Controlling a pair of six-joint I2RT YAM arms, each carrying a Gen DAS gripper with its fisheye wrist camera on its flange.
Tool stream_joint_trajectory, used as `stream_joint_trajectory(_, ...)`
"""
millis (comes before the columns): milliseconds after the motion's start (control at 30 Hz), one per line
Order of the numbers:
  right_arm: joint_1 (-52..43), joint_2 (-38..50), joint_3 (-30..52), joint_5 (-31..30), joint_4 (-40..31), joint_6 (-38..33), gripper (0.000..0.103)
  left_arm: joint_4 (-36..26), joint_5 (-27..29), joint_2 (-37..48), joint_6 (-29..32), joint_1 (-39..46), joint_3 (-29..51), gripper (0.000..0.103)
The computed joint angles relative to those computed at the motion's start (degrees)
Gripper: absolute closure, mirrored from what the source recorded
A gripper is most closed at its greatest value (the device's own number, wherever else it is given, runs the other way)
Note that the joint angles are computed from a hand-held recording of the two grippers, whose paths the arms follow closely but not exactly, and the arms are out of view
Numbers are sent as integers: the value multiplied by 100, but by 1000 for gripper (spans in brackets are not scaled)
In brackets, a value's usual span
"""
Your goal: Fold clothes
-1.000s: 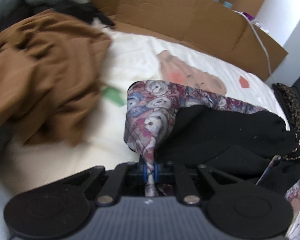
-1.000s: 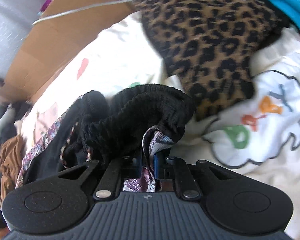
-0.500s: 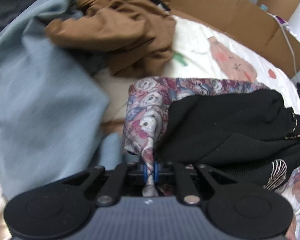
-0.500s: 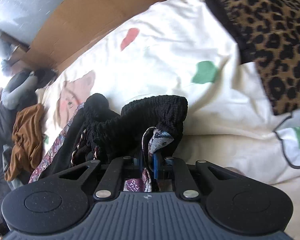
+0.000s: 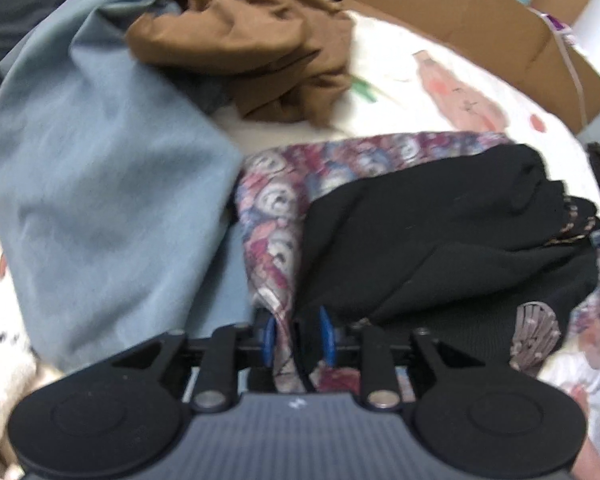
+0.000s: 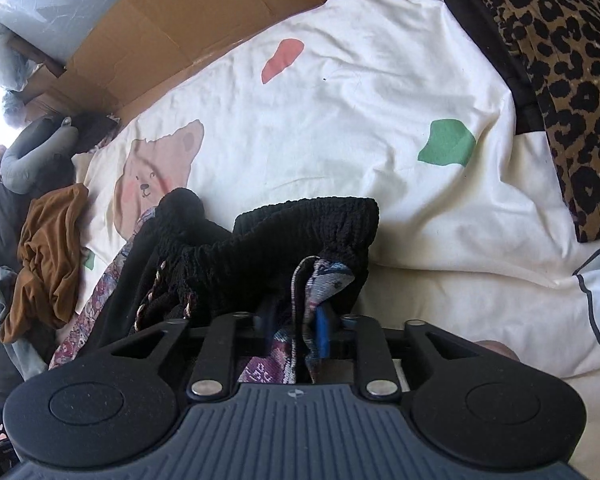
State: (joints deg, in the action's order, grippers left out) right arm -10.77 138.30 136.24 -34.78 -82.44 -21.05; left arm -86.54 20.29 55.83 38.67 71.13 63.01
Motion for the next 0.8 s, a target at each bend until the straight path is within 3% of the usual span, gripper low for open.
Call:
stream_joint_trajectory(267,-156,-85,-148,-18,119,194,75,76,-207,396,-822,-1144,927,76)
stream_joint_trajectory(400,-251,-160,-378,-86,419,493,75,89,-501,666,-1100,-1519,1438,70)
stream_joint_trajectory(600,-339,-557,-1297,-158,1049,448,75,161,-565,1557,-1893,-2201,2501,66)
stream_joint_trajectory(800,-444,-819,-2056,-373,1663,779,73,710,-601,2384,-2859,-3470,3164,64)
